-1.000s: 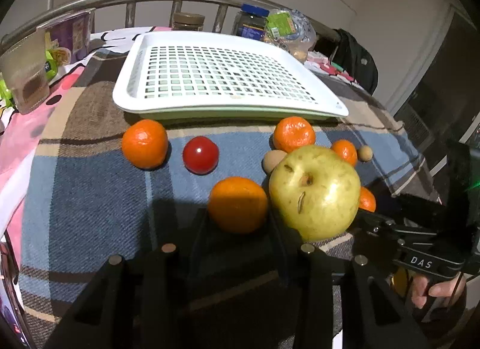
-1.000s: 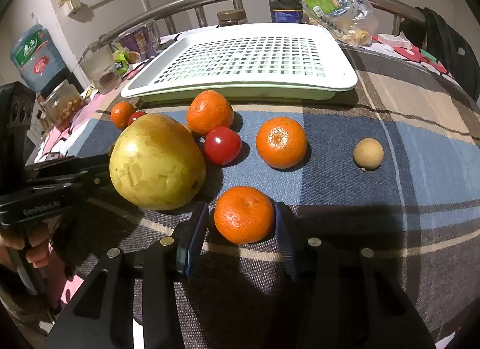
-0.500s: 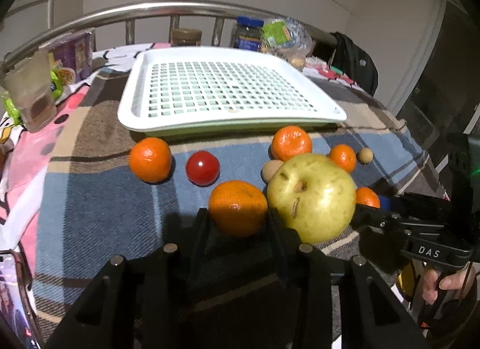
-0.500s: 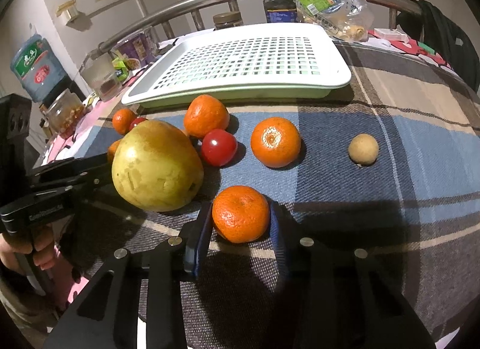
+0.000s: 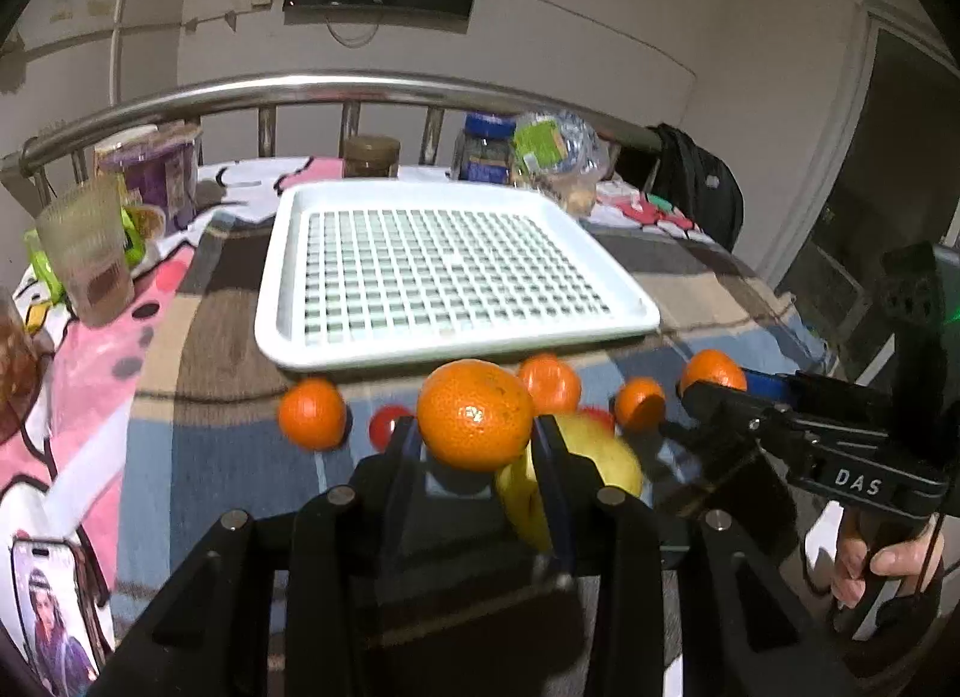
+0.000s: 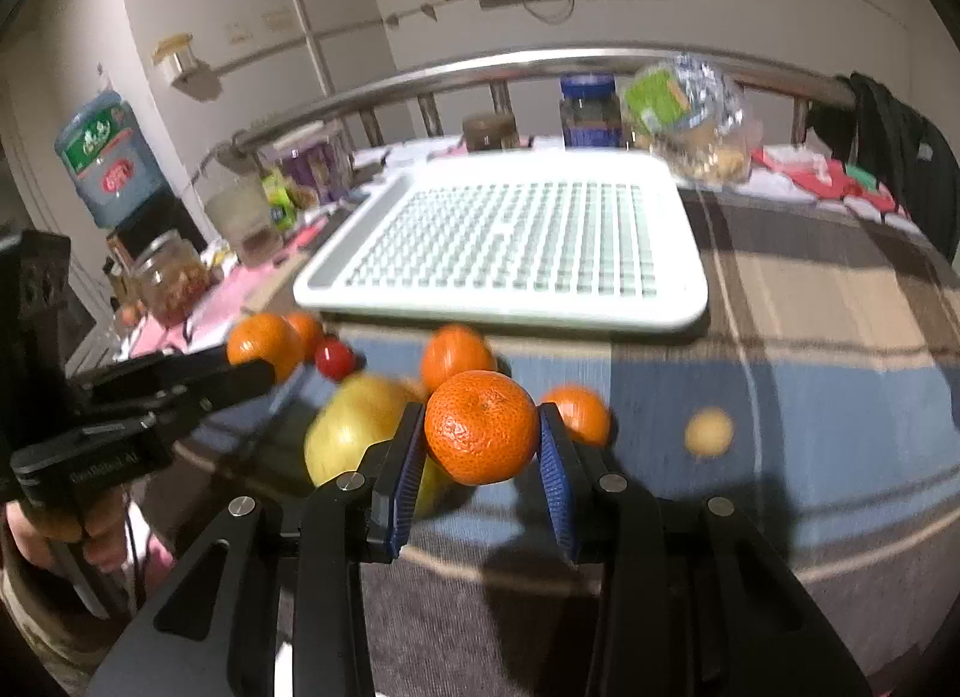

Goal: Organize fruits
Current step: 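Carry both mandarins over the white tray and open both grippers to drop them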

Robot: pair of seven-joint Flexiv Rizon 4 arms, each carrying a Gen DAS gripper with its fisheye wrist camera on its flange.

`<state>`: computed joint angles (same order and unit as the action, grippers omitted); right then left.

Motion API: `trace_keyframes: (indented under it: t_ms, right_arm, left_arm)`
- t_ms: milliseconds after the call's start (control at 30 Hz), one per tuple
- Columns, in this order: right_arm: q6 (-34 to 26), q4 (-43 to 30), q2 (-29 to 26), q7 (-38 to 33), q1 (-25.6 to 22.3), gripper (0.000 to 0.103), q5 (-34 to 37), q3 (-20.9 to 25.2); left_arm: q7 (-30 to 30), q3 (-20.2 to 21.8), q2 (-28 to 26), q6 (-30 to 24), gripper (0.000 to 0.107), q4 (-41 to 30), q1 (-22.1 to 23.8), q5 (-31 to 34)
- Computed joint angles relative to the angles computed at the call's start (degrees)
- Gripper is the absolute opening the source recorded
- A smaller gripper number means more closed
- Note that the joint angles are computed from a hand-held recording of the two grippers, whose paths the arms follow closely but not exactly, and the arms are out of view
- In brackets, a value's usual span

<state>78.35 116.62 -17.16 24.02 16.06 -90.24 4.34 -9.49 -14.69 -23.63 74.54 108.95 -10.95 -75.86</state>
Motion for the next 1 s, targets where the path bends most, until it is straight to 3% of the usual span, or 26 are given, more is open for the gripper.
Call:
trace_keyframes:
  t_ms: [233,400,767,1000]
  right_arm:
    - [1.45,-4.61,-0.83,1.18,-1.6,0.035,-3.17,-0.8]
    - [2.3,-7.77,-2.75,-0.88,-1.91,0.035,-1.3,-1.49]
    - [2.84,-11.88,-7.09,-8.9,0.51,0.035,9.91,-4.95]
    - [1.13,-14.46,-10.42,-19.49,2.47,0.035,23.55,-6.31]
  left_arm:
    - [-1.95,-1.27,-2.5,3.5,0.041,-4.7,-0.69,0.1]
    - [-5.7,-2.19,-4.95,6.2,0.041,-7.49,-0.78,4.49]
    - [-21.75,-2.21,-10.95,4.82,0.041,-14.27,0.73,21.36]
    - [-35.45,3.24,-16.52,-0.13,0.041,-22.72,-1.24,33.62]
